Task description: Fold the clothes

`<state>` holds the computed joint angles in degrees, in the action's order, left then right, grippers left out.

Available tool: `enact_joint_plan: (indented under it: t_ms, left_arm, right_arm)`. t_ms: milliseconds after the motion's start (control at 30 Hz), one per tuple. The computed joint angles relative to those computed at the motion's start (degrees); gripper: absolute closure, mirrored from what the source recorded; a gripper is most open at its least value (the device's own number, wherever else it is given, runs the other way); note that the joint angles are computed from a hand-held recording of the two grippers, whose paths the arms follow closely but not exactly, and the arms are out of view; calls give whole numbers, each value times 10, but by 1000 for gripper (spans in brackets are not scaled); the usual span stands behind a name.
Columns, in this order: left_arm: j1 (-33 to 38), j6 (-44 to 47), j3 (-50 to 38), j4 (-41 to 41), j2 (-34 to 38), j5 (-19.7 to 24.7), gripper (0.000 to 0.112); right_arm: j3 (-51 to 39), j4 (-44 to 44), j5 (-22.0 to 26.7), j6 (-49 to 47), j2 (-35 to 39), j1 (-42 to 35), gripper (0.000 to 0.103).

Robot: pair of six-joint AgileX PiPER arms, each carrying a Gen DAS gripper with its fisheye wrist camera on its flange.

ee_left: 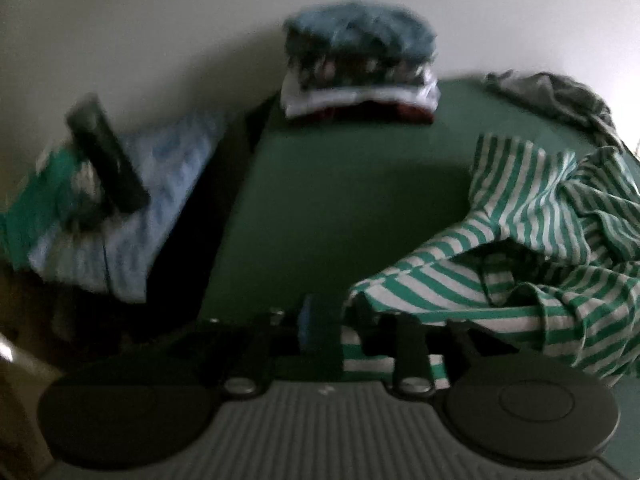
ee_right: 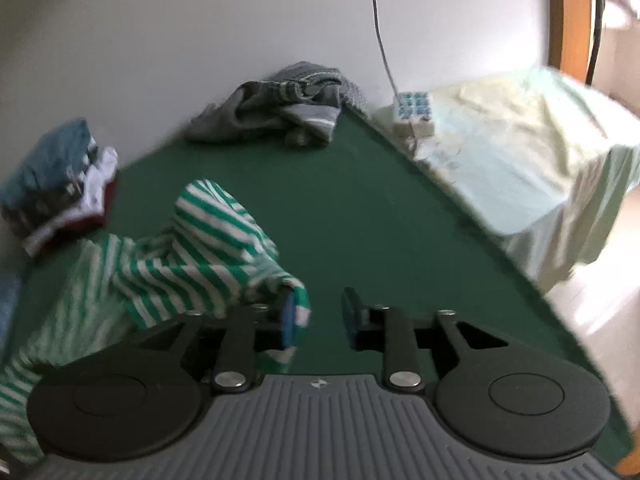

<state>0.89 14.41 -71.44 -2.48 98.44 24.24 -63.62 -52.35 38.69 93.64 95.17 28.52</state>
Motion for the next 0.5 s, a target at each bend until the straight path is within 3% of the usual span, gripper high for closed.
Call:
enact_joint_plan:
  t_ms: [67, 133, 200, 267, 333, 433, 500]
  left_arm:
    - [-13, 8, 17, 38, -20, -49, 58]
    - [-27, 7, 34, 77, -36, -84, 50]
    - [-36, 46, 42, 57, -48, -108, 50]
    - [-40, 126, 45, -24, -59, -123, 50]
    - [-40, 182, 22, -95, -56, -102, 47]
    - [-44, 140, -15, -95, -43, -69, 45]
    - [-54, 166, -25, -132, -37, -45, 44]
  right_arm:
    - [-20, -57, 69, 15, 12, 43, 57]
    - [-35, -114, 120, 23, 24, 80, 48]
    - [-43, -169, 150, 30, 32, 111, 34]
    - [-59, -193, 119, 19, 43, 119, 31]
    - [-76, -192, 79, -19, 60, 118, 31]
    - [-118, -160, 23, -112, 106, 113, 31]
    - [-155, -121, 8, -181, 148, 110, 33]
